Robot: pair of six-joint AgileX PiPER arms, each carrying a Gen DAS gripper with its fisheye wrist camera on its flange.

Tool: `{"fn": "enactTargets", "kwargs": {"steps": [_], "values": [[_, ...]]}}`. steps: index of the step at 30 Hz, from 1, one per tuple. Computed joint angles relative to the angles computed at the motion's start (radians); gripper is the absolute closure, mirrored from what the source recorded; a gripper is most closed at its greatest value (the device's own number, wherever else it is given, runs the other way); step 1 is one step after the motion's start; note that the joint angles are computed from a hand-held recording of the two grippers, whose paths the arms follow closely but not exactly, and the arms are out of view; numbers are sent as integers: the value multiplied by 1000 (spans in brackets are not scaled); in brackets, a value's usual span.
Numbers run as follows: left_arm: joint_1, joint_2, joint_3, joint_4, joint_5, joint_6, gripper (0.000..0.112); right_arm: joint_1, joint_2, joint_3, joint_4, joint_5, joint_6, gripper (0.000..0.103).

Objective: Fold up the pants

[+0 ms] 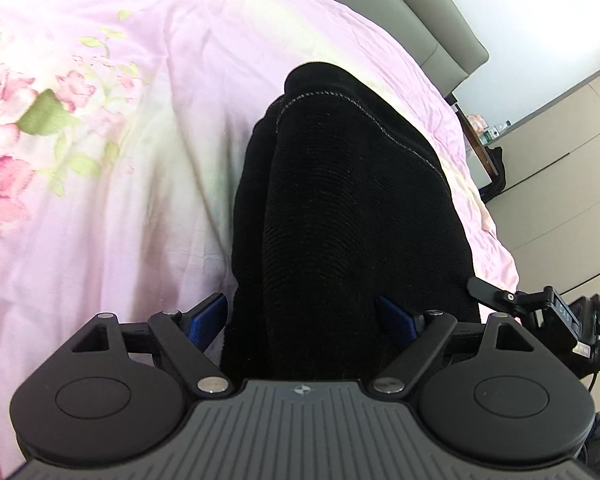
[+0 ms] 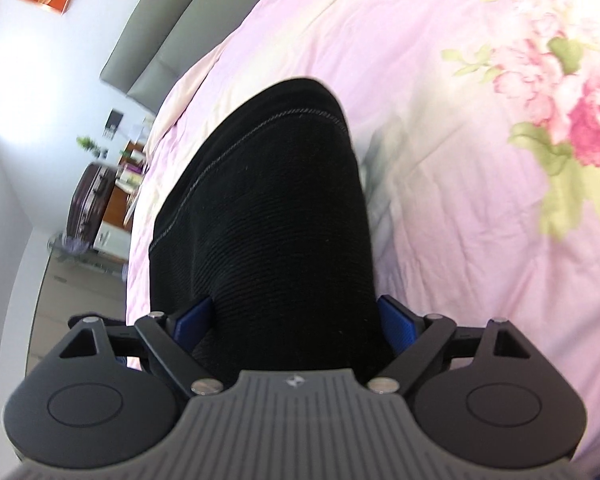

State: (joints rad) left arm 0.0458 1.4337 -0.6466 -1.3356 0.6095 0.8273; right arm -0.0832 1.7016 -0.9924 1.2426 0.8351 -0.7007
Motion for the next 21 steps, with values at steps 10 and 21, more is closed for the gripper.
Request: {"fn": "enactTargets", "kwargs": {"steps": [10, 21], "values": [[78, 101, -18, -76, 105, 91, 11, -65, -25, 24, 12, 49, 16, 15], [116, 198, -134, -41, 167, 59, 9, -22, 108, -88, 55, 32, -38, 12]]}}
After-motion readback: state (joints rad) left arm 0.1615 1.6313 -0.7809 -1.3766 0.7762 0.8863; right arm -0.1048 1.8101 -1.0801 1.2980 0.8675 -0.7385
